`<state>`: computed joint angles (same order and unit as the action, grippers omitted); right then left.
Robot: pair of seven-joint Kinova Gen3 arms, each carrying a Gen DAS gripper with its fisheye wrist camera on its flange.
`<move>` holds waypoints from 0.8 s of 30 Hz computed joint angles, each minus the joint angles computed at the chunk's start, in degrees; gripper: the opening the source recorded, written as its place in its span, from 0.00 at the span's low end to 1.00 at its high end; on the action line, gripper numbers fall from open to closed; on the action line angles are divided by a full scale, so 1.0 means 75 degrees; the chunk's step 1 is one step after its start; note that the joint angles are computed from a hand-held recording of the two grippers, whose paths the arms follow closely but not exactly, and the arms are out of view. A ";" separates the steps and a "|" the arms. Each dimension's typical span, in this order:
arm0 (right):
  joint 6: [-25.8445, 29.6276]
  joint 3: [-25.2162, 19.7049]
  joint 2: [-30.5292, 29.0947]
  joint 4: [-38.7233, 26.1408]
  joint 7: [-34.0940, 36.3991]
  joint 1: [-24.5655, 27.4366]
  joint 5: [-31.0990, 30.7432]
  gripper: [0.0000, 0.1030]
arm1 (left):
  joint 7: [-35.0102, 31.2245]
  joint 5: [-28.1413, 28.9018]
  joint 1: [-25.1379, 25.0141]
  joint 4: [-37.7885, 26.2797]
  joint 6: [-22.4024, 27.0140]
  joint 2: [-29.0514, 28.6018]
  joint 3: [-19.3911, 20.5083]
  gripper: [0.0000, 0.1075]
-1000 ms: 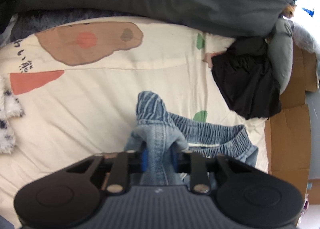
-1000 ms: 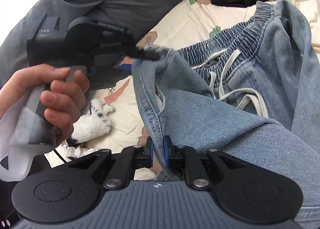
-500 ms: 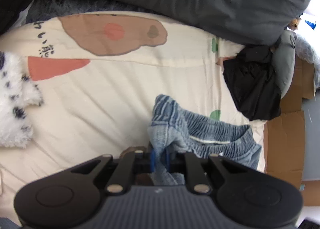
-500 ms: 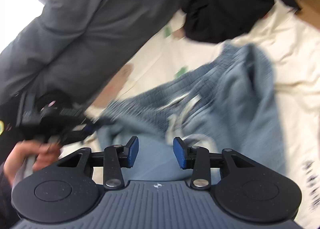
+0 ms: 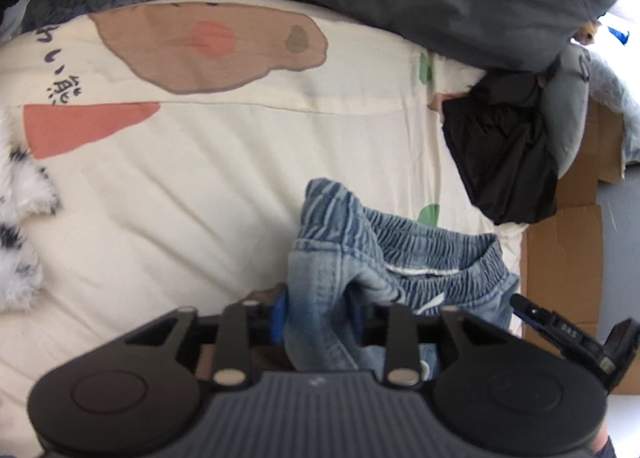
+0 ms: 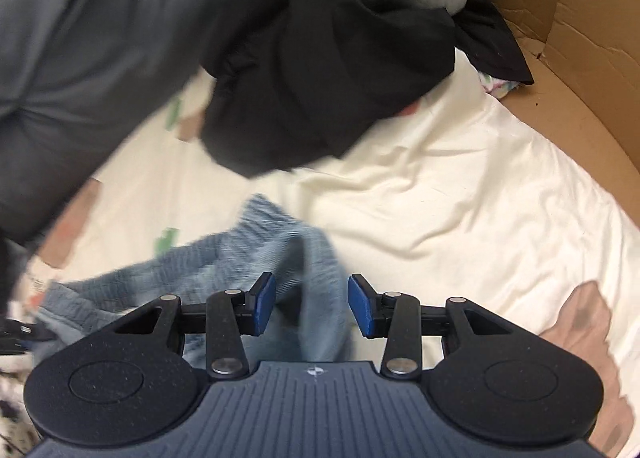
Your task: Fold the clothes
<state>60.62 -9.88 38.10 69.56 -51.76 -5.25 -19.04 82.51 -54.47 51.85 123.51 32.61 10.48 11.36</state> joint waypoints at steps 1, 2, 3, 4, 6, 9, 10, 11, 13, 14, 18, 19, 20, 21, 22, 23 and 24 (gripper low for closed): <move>0.0048 0.0067 0.0100 -0.0101 -0.0075 -0.0116 0.0116 0.46 | 0.0009 -0.0008 0.0032 0.0017 -0.0091 0.0017 -0.0106 0.34; 0.0118 0.0124 0.0205 -0.0213 -0.0154 -0.0216 0.0228 0.46 | 0.0039 -0.0070 -0.0047 0.0032 -0.0154 0.0042 -0.0070 0.34; 0.0178 0.0184 0.0301 -0.0314 -0.0237 -0.0316 0.0355 0.46 | 0.0008 -0.0079 -0.0032 0.0038 -0.0237 0.0063 -0.0149 0.35; 0.0176 0.0232 0.0357 -0.0337 -0.0323 -0.0404 0.0467 0.46 | -0.0147 -0.0030 -0.0134 0.0008 -0.0281 0.0103 -0.0094 0.35; 0.0264 0.0184 0.0493 -0.0411 -0.0335 -0.0394 0.0512 0.31 | -0.0347 0.0112 -0.0107 -0.0068 -0.0215 0.0159 -0.0121 0.30; 0.0134 0.0031 0.0450 -0.0279 0.0028 -0.0313 0.0526 0.06 | -0.0376 0.0092 0.0070 -0.0147 0.0099 0.0143 -0.0142 0.10; 0.0077 -0.0004 0.0387 -0.0233 0.0154 -0.0312 0.0540 0.05 | -0.0450 0.0112 0.0106 -0.0190 0.0257 0.0115 -0.0104 0.07; 0.0052 -0.0015 0.0338 -0.0240 0.0244 -0.0328 0.0561 0.05 | -0.0520 0.0126 0.0135 -0.0234 0.0416 0.0088 -0.0057 0.06; 0.0149 -0.0015 0.0298 -0.0406 0.0279 -0.0354 0.0536 0.05 | -0.0647 0.0236 0.0159 -0.0321 0.0679 0.0000 0.0070 0.05; 0.0193 -0.0022 0.0271 -0.0489 0.0296 -0.0354 0.0505 0.05 | -0.0643 0.0244 0.0197 -0.0359 0.0854 -0.0054 0.0131 0.04; 0.0149 -0.0009 0.0060 -0.0684 0.0399 -0.0410 0.0476 0.05 | -0.0840 0.0396 0.0281 -0.0619 0.1717 -0.0271 0.0483 0.04; 0.0103 -0.0005 0.0014 -0.0719 0.0389 -0.0412 0.0444 0.05 | -0.0870 0.0449 0.0291 -0.0676 0.1935 -0.0325 0.0567 0.04; 0.0015 -0.0010 -0.0041 -0.0720 0.0357 -0.0396 0.0379 0.05 | -0.0896 0.0498 0.0299 -0.0732 0.2152 -0.0376 0.0651 0.04; -0.0041 -0.0025 -0.0072 -0.0762 0.0296 -0.0369 0.0284 0.05 | -0.0920 0.0545 0.0307 -0.0789 0.2369 -0.0426 0.0734 0.04; -0.0092 -0.0048 -0.0100 -0.0810 0.0241 -0.0340 0.0186 0.05 | -0.0913 0.0569 0.0332 -0.0831 0.2607 -0.0473 0.0821 0.04; -0.0116 -0.0087 -0.0119 -0.0874 0.0213 -0.0322 0.0092 0.05 | -0.0904 0.0591 0.0359 -0.0873 0.2846 -0.0517 0.0908 0.04; -0.0129 -0.0106 -0.0129 -0.0952 0.0189 -0.0358 0.0058 0.05 | -0.0959 0.0618 0.0380 -0.0928 0.3078 -0.0537 0.0997 0.04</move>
<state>59.65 -10.67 37.13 62.42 -50.35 -7.94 -18.60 75.31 -49.83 54.70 116.56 55.69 6.45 18.84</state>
